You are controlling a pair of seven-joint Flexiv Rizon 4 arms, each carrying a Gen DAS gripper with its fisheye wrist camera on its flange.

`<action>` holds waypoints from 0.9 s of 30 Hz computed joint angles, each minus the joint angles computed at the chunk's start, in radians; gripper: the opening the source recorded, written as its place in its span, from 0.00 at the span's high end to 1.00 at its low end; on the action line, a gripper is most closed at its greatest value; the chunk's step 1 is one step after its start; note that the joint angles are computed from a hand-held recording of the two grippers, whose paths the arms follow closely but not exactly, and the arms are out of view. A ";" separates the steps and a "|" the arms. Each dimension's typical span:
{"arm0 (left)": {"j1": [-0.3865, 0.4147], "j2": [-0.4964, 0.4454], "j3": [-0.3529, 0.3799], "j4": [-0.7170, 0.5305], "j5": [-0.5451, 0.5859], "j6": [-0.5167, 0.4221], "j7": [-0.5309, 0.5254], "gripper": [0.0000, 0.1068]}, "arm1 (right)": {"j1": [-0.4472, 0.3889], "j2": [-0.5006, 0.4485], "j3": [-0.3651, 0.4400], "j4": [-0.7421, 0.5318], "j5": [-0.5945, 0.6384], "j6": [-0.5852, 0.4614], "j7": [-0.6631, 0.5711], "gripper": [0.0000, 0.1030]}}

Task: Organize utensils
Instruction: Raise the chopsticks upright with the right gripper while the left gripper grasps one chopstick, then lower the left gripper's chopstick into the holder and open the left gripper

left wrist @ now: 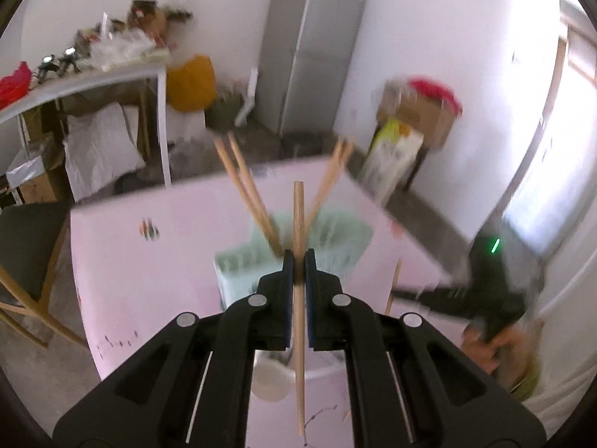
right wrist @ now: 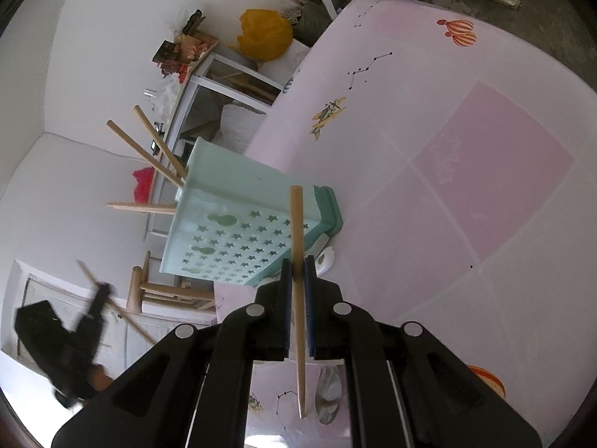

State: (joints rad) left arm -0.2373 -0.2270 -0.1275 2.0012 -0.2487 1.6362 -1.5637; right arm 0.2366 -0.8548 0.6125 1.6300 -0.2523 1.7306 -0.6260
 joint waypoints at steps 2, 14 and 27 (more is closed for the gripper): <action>0.077 0.033 -0.094 0.032 -0.051 0.070 0.040 0.96 | 0.001 -0.002 0.001 -0.005 -0.002 -0.003 0.002 0.93; -0.074 -0.157 0.073 -0.232 -0.082 0.383 -0.004 0.96 | 0.034 0.035 -0.039 0.008 0.008 0.008 0.010 0.94; -0.160 -0.350 0.123 -0.309 -0.239 0.415 0.105 0.96 | 0.037 0.037 -0.051 0.008 0.010 0.006 0.028 0.94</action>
